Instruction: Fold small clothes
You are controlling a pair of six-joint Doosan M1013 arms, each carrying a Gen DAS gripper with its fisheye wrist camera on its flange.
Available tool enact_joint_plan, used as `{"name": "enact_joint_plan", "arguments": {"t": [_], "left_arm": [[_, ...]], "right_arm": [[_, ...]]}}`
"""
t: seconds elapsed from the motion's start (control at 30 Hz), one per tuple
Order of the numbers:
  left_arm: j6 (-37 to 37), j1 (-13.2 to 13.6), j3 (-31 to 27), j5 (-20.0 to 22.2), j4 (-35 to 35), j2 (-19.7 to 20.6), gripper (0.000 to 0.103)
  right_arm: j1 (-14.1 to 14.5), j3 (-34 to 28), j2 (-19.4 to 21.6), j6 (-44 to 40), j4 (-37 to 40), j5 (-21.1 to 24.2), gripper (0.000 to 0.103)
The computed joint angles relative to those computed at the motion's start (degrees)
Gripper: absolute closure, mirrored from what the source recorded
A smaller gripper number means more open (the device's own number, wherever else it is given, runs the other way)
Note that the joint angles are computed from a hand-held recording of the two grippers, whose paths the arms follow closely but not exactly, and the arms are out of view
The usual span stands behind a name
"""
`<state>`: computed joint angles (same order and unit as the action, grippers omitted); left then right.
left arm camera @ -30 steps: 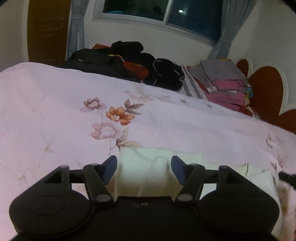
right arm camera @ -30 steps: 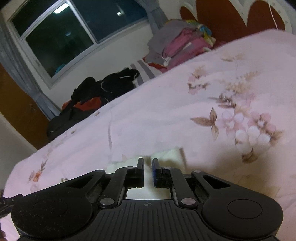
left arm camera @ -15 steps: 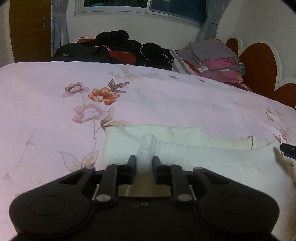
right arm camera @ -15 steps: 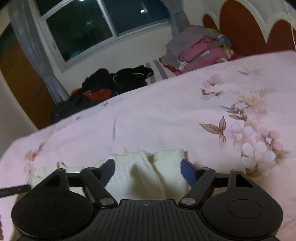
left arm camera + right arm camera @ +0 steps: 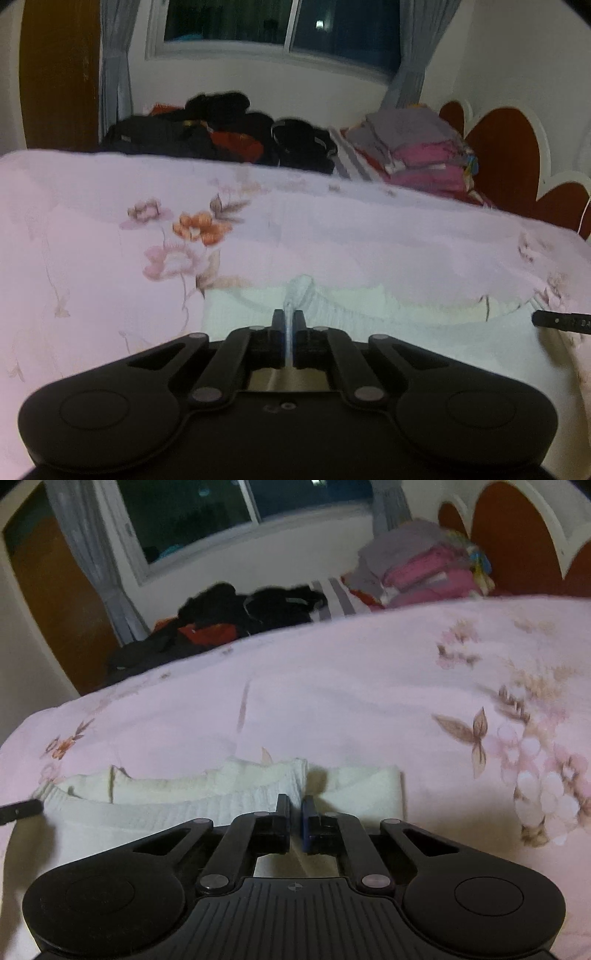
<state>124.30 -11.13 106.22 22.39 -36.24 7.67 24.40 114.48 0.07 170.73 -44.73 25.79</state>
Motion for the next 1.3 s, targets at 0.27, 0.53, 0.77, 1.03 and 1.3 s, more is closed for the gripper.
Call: {"name": "enact_joint_plan", "arguments": {"t": [0.27, 0.53, 0.77, 1.03, 1.3], "left_arm": [[-9.9, -0.8, -1.1, -1.8, 8.4, 2.0, 0.1], [-18.6, -1.9, -1.0, -1.6, 20.6, 2.9, 0.091], [-25.7, -2.5, -1.1, -0.8, 28.1, 1.9, 0.07], [-27.2, -3.4, 1.1, -5.3, 30.9, -1.8, 0.048], [-5.3, -4.8, 4.0, -2.6, 10.2, -5.0, 0.048]], "right_arm": [[0.8, -0.9, 1.2, 9.6, -8.3, 3.8, 0.098], [-0.2, -0.3, 1.6, 5.3, -4.4, 5.7, 0.097], [1.7, -0.5, 0.4, 9.6, -10.0, 5.8, 0.054], [4.3, -1.1, -0.1, 11.0, -12.7, 4.7, 0.044], [6.9, -1.6, 1.0, 2.2, -5.5, 1.5, 0.059]]}}
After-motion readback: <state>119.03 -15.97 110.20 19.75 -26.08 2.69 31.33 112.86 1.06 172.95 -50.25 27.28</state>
